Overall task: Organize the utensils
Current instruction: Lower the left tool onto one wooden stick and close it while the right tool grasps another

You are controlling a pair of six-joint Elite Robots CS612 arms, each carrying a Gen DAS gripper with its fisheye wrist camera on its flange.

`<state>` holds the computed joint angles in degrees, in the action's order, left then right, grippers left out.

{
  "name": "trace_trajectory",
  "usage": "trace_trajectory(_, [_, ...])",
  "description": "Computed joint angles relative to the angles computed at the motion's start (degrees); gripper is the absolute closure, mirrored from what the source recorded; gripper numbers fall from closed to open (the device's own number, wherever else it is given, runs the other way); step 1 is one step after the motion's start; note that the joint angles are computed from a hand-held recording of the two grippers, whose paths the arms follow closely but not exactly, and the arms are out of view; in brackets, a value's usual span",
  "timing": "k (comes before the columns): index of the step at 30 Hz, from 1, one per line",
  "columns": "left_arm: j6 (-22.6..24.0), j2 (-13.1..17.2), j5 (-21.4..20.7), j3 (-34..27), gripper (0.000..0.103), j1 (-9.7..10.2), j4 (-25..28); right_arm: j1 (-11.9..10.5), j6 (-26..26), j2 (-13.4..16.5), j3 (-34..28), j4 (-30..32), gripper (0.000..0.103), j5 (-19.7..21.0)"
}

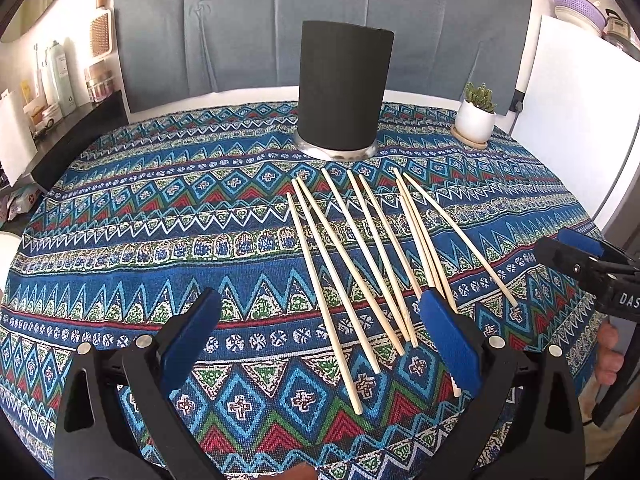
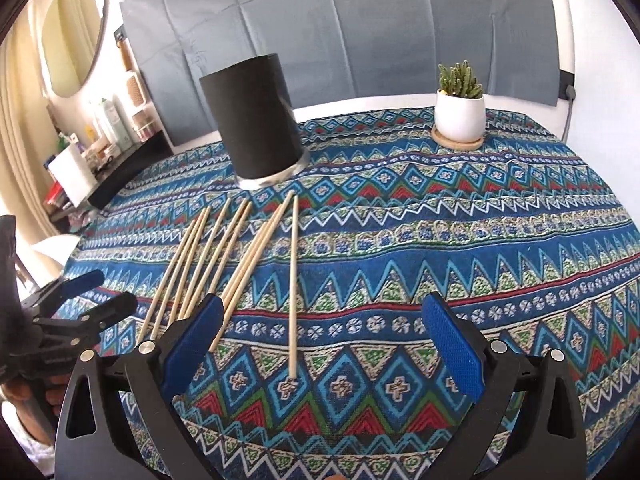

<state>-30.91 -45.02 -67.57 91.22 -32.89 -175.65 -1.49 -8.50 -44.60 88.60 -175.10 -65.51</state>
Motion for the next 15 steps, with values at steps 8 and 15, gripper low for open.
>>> trace_trajectory(8, [-1.08, -0.21, -3.98, -3.53, 0.006, 2.49, 10.29, 1.73, -7.15, 0.39, -5.12, 9.54, 0.008, -7.20])
trace_trajectory(15, [-1.38, 0.93, -6.90, -7.50, 0.006, 4.46, 19.09, 3.23, -12.89, 2.27, -10.42, 18.00, 0.008, -11.20])
